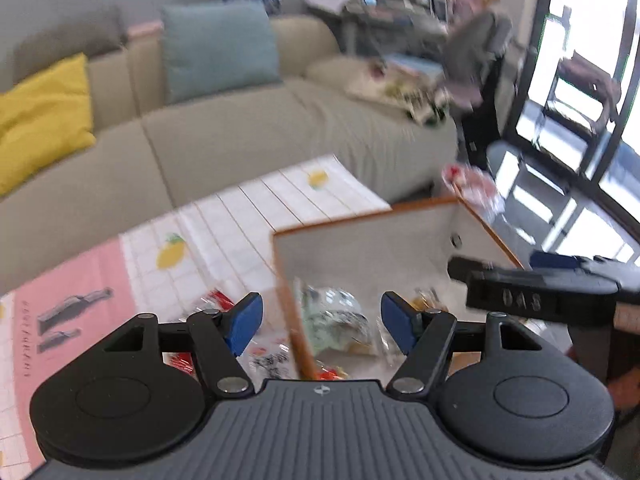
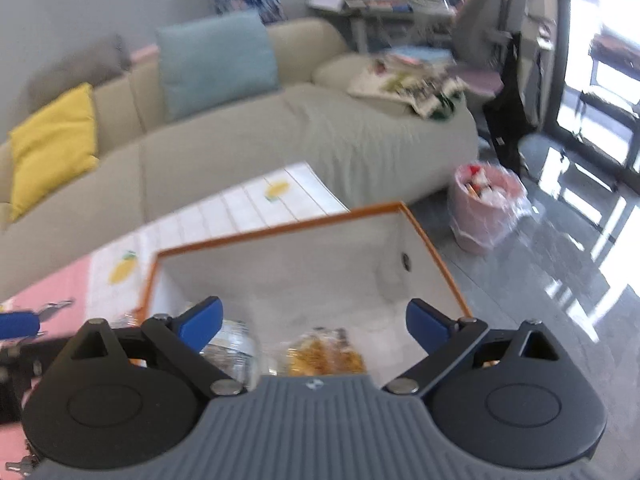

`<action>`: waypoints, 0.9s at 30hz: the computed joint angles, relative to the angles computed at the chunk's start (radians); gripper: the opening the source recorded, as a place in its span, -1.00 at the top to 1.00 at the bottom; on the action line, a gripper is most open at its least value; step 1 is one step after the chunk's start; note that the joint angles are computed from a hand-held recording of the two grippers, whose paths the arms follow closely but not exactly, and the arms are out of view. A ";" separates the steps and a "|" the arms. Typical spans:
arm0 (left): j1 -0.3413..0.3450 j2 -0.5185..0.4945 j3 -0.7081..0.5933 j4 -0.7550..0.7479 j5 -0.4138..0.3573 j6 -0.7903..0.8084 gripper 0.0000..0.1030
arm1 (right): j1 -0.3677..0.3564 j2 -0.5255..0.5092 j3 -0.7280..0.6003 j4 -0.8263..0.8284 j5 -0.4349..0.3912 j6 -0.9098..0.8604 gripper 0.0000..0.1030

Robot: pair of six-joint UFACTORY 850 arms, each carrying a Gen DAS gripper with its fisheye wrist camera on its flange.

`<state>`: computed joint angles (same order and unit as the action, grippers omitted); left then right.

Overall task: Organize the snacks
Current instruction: 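Move both tools back toward the remaining snacks on the cloth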

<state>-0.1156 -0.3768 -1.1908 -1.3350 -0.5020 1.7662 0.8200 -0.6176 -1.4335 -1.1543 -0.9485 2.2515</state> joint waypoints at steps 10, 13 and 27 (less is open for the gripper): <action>0.133 0.061 0.121 -0.431 -0.015 0.360 -0.54 | 0.103 -0.109 -0.147 -0.095 -0.048 -0.005 -0.93; 0.163 0.057 0.140 -0.510 0.033 0.405 -0.54 | 0.116 -0.140 -0.185 -0.109 -0.027 -0.002 -0.93; 0.328 -0.044 0.107 -0.169 0.008 0.053 -0.35 | 0.159 -0.349 -0.448 0.028 0.057 -0.298 -0.57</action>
<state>0.2120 -0.4205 -1.0840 -1.5045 -0.4936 1.8189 0.9785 -0.9664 -1.8812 -1.1266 -0.8912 1.9540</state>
